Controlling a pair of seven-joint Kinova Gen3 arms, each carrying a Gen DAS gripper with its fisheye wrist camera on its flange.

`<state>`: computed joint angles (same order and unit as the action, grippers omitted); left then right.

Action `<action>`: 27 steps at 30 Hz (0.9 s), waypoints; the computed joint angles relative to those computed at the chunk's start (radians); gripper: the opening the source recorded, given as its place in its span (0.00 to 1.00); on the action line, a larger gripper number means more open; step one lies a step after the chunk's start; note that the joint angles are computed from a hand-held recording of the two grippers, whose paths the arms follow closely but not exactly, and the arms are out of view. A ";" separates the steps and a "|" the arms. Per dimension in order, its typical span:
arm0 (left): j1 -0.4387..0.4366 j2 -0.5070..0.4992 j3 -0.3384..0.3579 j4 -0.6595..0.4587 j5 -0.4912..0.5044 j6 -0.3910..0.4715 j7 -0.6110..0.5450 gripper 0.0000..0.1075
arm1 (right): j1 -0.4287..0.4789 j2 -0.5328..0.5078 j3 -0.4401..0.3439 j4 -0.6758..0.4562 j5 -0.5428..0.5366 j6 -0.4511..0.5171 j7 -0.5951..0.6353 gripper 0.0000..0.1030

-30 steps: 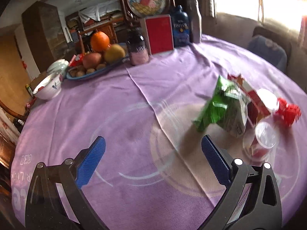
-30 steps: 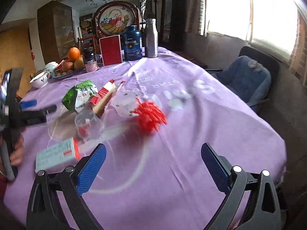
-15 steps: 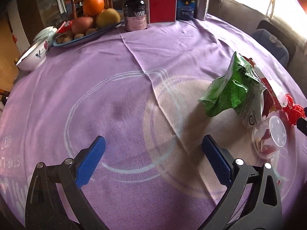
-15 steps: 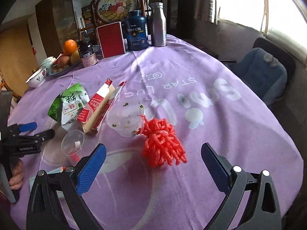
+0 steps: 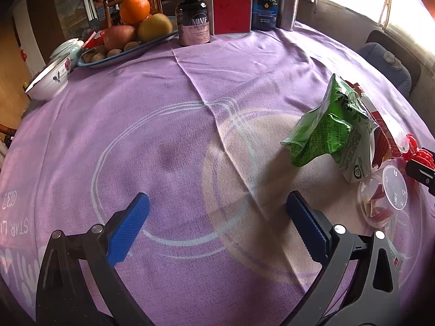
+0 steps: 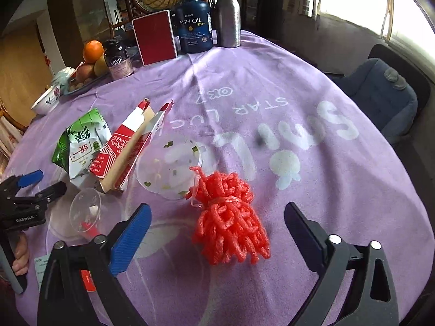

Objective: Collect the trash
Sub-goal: 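Grasp the red foam net with the right tool, then grasp the green printed snack packet with the left tool while the right tool holds the red net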

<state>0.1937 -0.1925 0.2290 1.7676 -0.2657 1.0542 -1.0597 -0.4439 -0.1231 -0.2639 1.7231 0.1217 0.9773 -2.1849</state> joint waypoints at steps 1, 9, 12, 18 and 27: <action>0.000 0.000 0.000 0.000 0.000 0.000 0.000 0.91 | 0.003 -0.007 0.014 0.008 -0.029 -0.008 0.018 0.26; 0.001 0.001 0.002 -0.003 0.001 0.006 0.002 0.91 | 0.046 -0.143 -0.035 0.114 -0.012 -0.029 -0.051 0.28; 0.015 -0.008 -0.021 -0.008 0.036 0.001 -0.055 0.90 | 0.051 -0.156 -0.007 0.130 -0.064 -0.056 -0.009 0.28; 0.007 -0.119 -0.001 0.043 0.059 -0.152 -0.108 0.90 | 0.064 -0.157 0.003 0.140 -0.117 -0.083 0.042 0.31; 0.017 0.031 -0.072 -0.089 0.277 -0.158 -0.198 0.90 | 0.078 -0.157 -0.037 0.134 -0.079 -0.074 0.018 0.32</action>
<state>0.2108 -0.1611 0.1567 1.6781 0.0110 0.8962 -1.2577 -0.3658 -0.2803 -0.3013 1.8571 0.0431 0.9032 -2.1673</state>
